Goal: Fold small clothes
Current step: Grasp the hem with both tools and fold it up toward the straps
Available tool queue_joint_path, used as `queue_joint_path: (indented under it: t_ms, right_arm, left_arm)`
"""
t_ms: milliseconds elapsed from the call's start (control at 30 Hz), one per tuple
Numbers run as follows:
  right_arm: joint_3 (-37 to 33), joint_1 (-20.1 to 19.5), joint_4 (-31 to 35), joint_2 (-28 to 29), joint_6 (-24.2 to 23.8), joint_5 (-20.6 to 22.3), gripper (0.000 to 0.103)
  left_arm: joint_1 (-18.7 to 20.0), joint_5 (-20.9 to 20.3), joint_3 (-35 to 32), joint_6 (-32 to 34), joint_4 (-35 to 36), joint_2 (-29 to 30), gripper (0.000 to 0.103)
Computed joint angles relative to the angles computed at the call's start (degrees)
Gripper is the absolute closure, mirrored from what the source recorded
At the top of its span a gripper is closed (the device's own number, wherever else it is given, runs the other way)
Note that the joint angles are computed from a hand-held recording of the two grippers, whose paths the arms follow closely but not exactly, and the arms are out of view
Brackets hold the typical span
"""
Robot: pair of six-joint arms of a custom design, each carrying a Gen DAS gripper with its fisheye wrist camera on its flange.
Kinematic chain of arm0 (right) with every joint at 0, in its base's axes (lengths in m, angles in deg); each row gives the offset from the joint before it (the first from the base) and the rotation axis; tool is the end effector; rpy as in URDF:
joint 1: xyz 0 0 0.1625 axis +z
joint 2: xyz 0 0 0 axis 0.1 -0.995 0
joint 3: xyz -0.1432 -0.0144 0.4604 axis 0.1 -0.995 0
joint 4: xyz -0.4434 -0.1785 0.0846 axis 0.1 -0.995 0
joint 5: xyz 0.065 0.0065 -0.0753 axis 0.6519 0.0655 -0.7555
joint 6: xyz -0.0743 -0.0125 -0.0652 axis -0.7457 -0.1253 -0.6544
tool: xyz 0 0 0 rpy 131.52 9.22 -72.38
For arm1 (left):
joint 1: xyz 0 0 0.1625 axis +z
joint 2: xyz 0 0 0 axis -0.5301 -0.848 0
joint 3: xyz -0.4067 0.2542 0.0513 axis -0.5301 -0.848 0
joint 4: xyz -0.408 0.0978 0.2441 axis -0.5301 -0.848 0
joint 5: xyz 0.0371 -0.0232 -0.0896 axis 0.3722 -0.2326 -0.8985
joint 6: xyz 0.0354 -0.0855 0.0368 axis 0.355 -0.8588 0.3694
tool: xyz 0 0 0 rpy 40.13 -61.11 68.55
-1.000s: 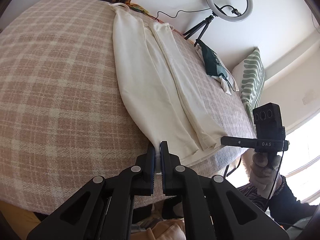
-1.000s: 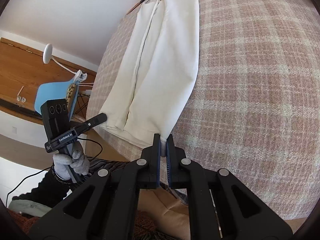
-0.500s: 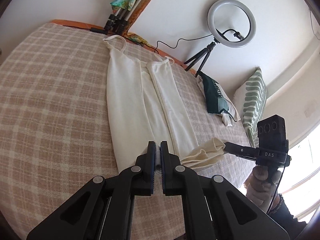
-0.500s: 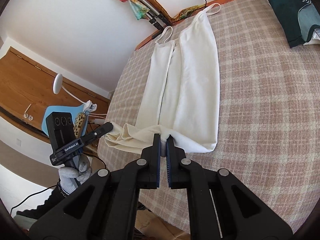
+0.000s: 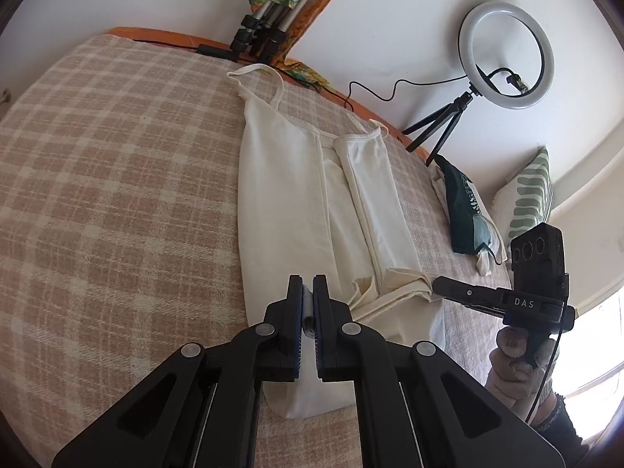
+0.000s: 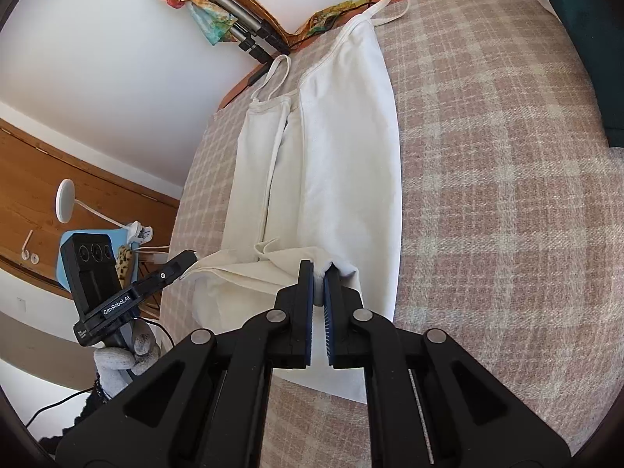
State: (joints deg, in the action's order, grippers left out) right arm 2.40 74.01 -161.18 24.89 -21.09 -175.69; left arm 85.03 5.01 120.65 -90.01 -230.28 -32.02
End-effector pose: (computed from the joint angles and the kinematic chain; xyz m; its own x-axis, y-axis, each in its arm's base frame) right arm -0.0222 -0.8859 0.2899 -0.9019 -0.4319 0.0100 -0.4317 0.9002 -0.0564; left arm -0.3002 -0.7215 0.0405 -0.9592 -0.1880 -0.2111 0.0012 0.7440 -0.6682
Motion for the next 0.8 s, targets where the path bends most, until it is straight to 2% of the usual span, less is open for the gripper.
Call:
queue_joint_path:
  t_ms: [100, 167, 233, 300, 367, 433, 533, 600, 667, 700, 733, 800]
  right_arm:
    - [-0.7, 0.2, -0.4, 0.4, 0.8, -1.5, 0.096]
    - [-1.6, 0.0, 0.2, 0.7, 1.8, -1.8, 0.087]
    - [0.3, -0.3, -3.9, -0.6, 1.3, -1.6, 0.066]
    - [1.4, -0.4, -4.8, -1.7, -0.1, -2.1, 0.064]
    - [2.1, -0.8, -3.7, -2.6, -1.3, -2.0, 0.064]
    - [3.7, -0.9, -3.6, -3.8, -3.0, -2.9, 0.064]
    - [7.4, -0.6, -6.2, -5.4, -5.7, -6.6, 0.064]
    - [9.1, -0.4, -7.0, -6.0, -6.9, -8.3, 0.064]
    - [10.8, -0.2, -8.8, -6.7, -8.6, -10.1, 0.073]
    - [11.8, 0.0, -10.0, -7.0, -9.5, -11.1, 0.085]
    - [12.8, 0.2, -11.5, -7.4, -10.4, -11.9, 0.091]
    - [14.2, 0.4, -13.7, -8.0, -11.7, -12.7, 0.095]
  left_arm:
    - [0.1, 2.6, -0.3, -2.7, 2.9, -0.6, 0.098]
    - [-0.1, 3.7, 0.8, -4.6, 2.7, -1.6, 0.086]
    - [-0.4, 2.8, 2.6, -3.0, -1.2, -2.0, 0.083]
    - [-0.6, 0.7, 3.5, -2.8, -0.7, -2.3, 0.083]
    - [-0.4, -3.1, 4.2, -3.2, -0.7, -2.2, 0.083]
    - [-0.3, -5.4, 4.3, -3.9, 0.8, -1.9, 0.083]
    - [-0.5, -5.5, 4.5, -4.4, 2.4, -1.6, 0.083]
    - [-0.3, -6.5, 5.0, -4.6, 1.0, -1.5, 0.083]
    - [-0.5, -6.9, 5.6, -3.9, -0.8, -1.5, 0.085]
    - [-0.7, -6.4, 5.7, -3.4, -0.6, -1.5, 0.086]
    - [-0.8, -6.0, 5.8, -3.1, -0.8, -1.4, 0.091]
    - [-1.0, -5.5, 6.0, -2.7, -0.8, -1.3, 0.095]
